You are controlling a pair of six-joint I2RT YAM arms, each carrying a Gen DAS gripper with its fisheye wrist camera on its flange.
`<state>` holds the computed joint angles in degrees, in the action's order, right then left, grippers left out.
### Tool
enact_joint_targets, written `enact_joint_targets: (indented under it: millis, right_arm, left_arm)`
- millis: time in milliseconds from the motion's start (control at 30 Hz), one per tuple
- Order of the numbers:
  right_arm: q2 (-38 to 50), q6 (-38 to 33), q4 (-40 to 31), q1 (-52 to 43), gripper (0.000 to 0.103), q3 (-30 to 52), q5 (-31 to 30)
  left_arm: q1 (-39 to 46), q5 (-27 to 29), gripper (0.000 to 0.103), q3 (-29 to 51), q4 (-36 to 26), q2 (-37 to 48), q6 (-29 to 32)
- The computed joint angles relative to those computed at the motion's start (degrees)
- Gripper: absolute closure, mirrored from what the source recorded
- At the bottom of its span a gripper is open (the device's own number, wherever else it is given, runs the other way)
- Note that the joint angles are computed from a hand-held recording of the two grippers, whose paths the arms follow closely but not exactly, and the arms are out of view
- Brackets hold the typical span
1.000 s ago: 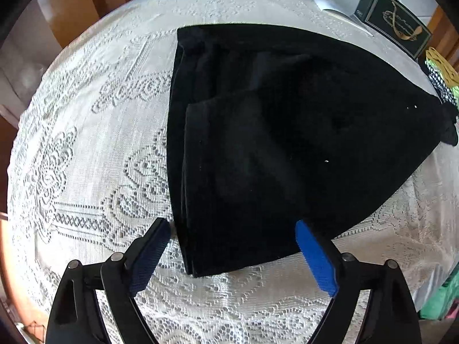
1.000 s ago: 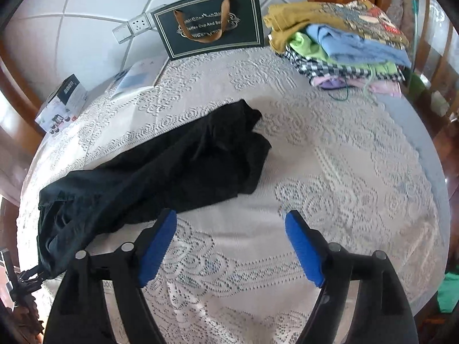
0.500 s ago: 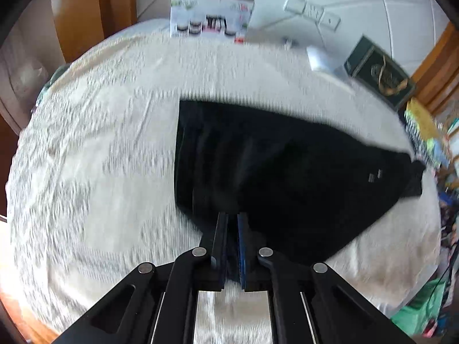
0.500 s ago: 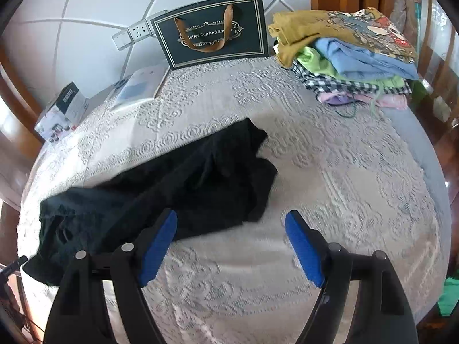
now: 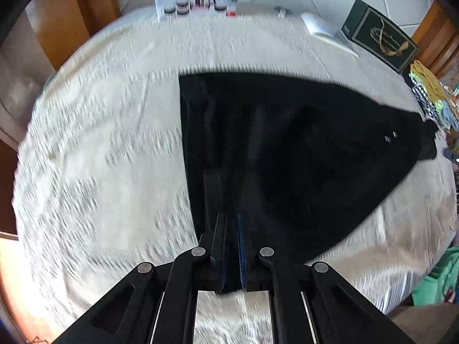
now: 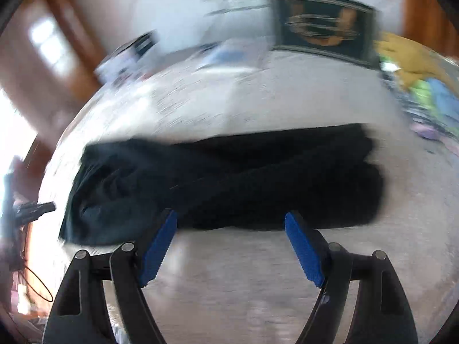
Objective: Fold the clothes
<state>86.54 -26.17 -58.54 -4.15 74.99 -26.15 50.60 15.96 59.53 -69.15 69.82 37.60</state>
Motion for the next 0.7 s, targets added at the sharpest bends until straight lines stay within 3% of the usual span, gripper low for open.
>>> enact_joint_targets:
  millis: [133,200,233,267,400,567,700]
  right_arm:
    - [-8.6,7.27,5.16,13.26,0.025,-11.33,2.34]
    - [-11.87,13.34,7.31,20.43,0.025,-15.73,3.45]
    - [-13.2,16.3,8.54,23.52,0.025,-17.59,4.72]
    - [-14.28,19.5,9.81,26.49,0.025,-19.3,6.18]
    - [-15.59,32.23,14.12,34.01,0.025,-24.42,10.68]
    - [-16.16,39.8,16.87,39.77,0.025,-27.13,15.84]
    - [-14.1,42.03,18.68,43.11,0.025,-26.48,18.67]
  left_arm:
    - [6.41,1.51,0.091,-5.56,0.47,-4.04,9.4]
    - [8.5,2.41,0.077,-7.84,0.81,-5.08,14.24]
    - [9.42,2.98,0.045,-8.87,0.95,-5.38,16.68]
    - [10.36,3.77,0.004,-9.75,1.05,-5.64,19.03]
    - [12.56,6.69,0.0,-10.8,0.31,-4.21,24.73]
    - [13.2,5.42,0.001,-13.0,1.81,-3.71,25.97]
    - [11.23,2.93,0.004,-16.21,5.68,-5.27,22.62]
